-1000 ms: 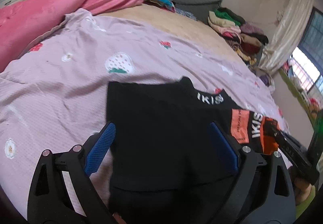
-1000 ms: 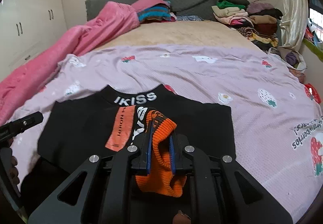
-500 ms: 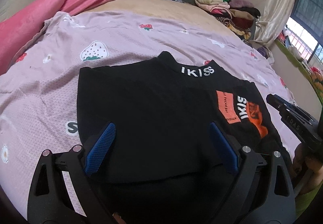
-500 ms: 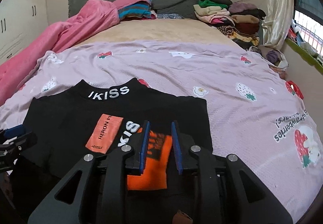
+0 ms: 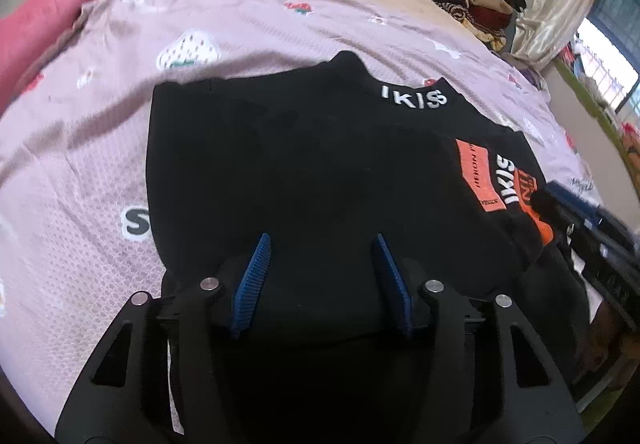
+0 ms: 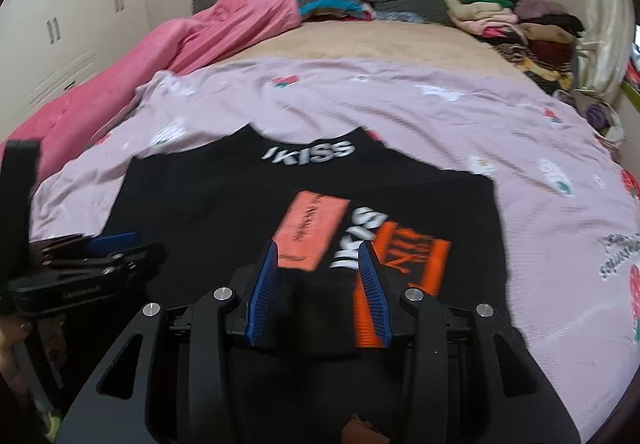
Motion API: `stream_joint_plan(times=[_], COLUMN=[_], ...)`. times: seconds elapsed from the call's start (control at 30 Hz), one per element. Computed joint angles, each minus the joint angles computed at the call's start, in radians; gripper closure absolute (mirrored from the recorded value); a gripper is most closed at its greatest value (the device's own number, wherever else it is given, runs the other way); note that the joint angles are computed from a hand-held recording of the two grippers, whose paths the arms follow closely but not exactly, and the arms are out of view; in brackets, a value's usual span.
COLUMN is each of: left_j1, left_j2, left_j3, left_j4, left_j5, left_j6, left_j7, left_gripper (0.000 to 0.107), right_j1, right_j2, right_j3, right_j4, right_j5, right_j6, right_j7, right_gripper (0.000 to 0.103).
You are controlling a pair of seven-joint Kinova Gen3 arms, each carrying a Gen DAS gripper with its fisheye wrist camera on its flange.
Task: Fold small clothes
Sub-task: 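Open the right tool releasing the cuff while the left tool presses the shirt side flat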
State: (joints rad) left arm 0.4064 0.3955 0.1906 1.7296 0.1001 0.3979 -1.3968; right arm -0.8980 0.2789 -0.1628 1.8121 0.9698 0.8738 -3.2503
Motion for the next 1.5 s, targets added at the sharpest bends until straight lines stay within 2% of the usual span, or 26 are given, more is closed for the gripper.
stream_joint_plan(times=[0.1, 0.17, 0.23, 0.37, 0.7, 0.77, 0.93, 1.07, 1.17, 1.2, 1.3, 1.33, 1.43, 1.5], left_j1=[-0.048, -0.054, -0.045, -0.016, 0.014, 0.014, 0.022, 0.023, 0.022, 0.027, 0.023, 0.027, 0.05, 0.037], left_j2=[0.0, -0.002, -0.002, -0.002, -0.006, -0.008, -0.03, -0.048, -0.06, -0.065, -0.077, -0.082, -0.093, -0.103], left_j3=[0.034, 0.038, 0.031, 0.005, -0.013, -0.012, -0.011, -0.008, -0.008, -0.014, -0.017, -0.024, -0.049, -0.039], left_j4=[0.009, 0.011, 0.011, 0.005, 0.0, 0.0, 0.014, 0.029, 0.041, 0.045, 0.056, 0.062, 0.071, 0.086], left_j5=[0.042, 0.054, 0.054, 0.032, -0.01, -0.012, -0.017, -0.022, -0.023, -0.027, -0.027, -0.031, -0.059, -0.057], left_j6=[-0.003, -0.005, -0.005, 0.0, 0.004, 0.005, -0.015, -0.035, -0.053, -0.059, -0.076, -0.083, -0.096, -0.112], left_j7=[-0.036, -0.047, -0.048, -0.031, 0.007, 0.01, 0.02, 0.022, 0.024, 0.031, 0.042, 0.052, 0.086, 0.087], left_gripper=[0.067, 0.067, 0.067, 0.067, 0.067, 0.066, 0.056, 0.049, 0.037, 0.03, 0.023, 0.015, 0.014, 0.014], right_j1=[0.025, 0.007, 0.002, 0.037, 0.007, 0.008, 0.004, 0.009, 0.014, 0.016, 0.018, 0.02, 0.02, 0.019], right_j2=[0.034, 0.072, 0.085, 0.039, 0.0, -0.011, -0.035, -0.054, -0.067, -0.072, -0.097, -0.102, -0.11, -0.116], right_j3=[-0.013, 0.022, 0.05, 0.042, 0.033, 0.024, 0.001, -0.018, -0.032, -0.036, -0.05, -0.056, -0.072, -0.083], right_j4=[-0.038, -0.077, -0.068, -0.004, 0.048, 0.06, 0.081, 0.097, 0.105, 0.109, 0.134, 0.136, 0.136, 0.136], right_j5=[-0.058, -0.134, -0.168, -0.173, -0.097, -0.086, -0.041, -0.015, -0.005, -0.002, 0.037, 0.044, 0.061, 0.069], right_j6=[0.004, 0.058, 0.068, -0.014, -0.014, -0.007, 0.026, 0.043, 0.053, 0.053, 0.04, 0.041, 0.06, 0.069], right_j7=[0.083, 0.153, 0.162, 0.093, -0.058, -0.081, -0.159, -0.208, -0.233, -0.241, -0.3, -0.308, -0.322, -0.323], right_gripper=[0.062, 0.064, 0.059, 0.057, 0.053, 0.049, 0.037, 0.023, 0.017, 0.014, 0.01, 0.009, 0.007, 0.006])
